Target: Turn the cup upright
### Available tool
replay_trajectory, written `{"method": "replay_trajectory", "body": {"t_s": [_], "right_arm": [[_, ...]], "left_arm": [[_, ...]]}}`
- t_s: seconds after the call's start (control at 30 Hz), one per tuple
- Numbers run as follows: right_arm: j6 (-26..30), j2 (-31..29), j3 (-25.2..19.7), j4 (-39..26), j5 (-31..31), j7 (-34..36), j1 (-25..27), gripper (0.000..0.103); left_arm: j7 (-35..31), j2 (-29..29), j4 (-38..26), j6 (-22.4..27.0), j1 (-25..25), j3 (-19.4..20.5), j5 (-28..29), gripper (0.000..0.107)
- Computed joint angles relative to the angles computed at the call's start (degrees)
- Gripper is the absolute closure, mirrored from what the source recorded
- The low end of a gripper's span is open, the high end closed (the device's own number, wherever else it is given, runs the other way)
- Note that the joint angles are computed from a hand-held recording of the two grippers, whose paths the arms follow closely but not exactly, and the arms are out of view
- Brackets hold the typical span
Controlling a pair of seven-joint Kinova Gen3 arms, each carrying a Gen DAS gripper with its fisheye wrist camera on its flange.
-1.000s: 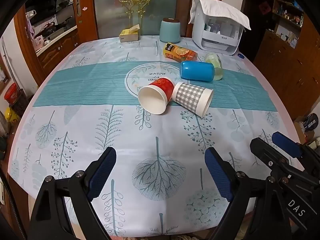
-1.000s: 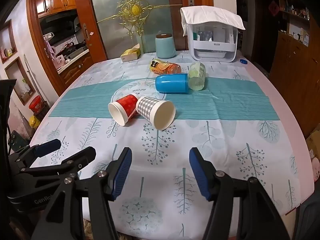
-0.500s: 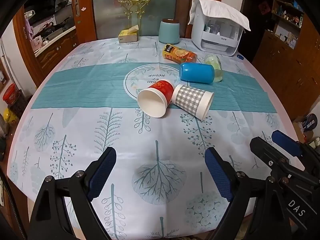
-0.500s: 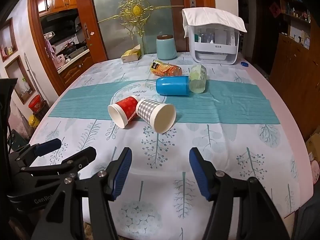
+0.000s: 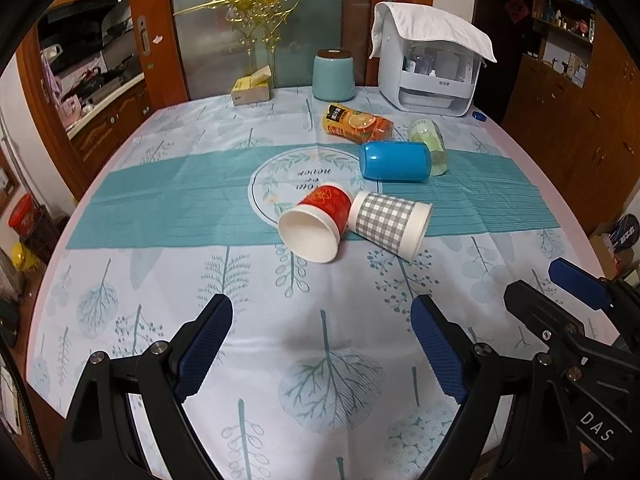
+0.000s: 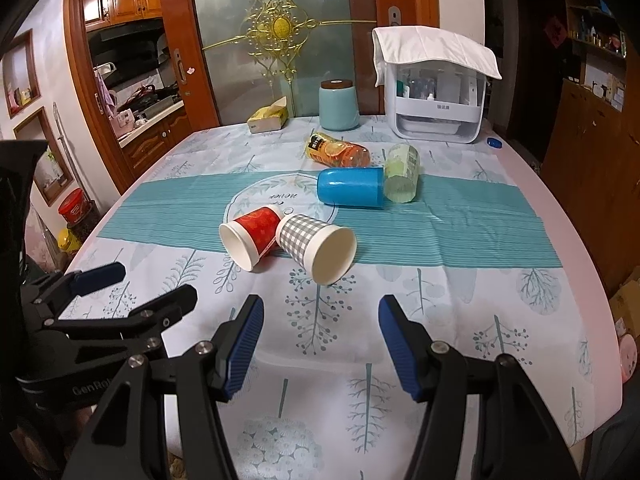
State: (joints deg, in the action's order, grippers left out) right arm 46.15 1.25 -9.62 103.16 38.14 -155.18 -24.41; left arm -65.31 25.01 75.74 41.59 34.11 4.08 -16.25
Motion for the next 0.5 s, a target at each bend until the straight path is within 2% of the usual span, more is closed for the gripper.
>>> {"method": "replay_trajectory", "body": {"t_s": [0.1,0.2,0.3,0.5], "right_arm": [[-0.2,0.5,0.3,-0.3,-0.7,0.8,0.3,0.043],[-0.8,0.9,0.8,-0.3,-1.7,1.5,0.7,0.043],[-1.3,1.6,1.3,-0.4,-2.6,2.1,1.0,0.043],[-2.0,3.3,2.7,-0.9,-4.9,3.6,1.5,0.043]], "left_arm": [[-0.3,1.2,-1.8,0.9,0.3,-0.4,-1.5,0.018],[-3.9,3.7,-6.0,6.2,-2.1,1.4,1.9,0.018],[-5.7,5.3,-8.3,8.0,-3.2,1.5,4.3,0.018],[-10.6,7.8,-10.6,5.8,-6.1,2.6,9.0,0.018]]}}
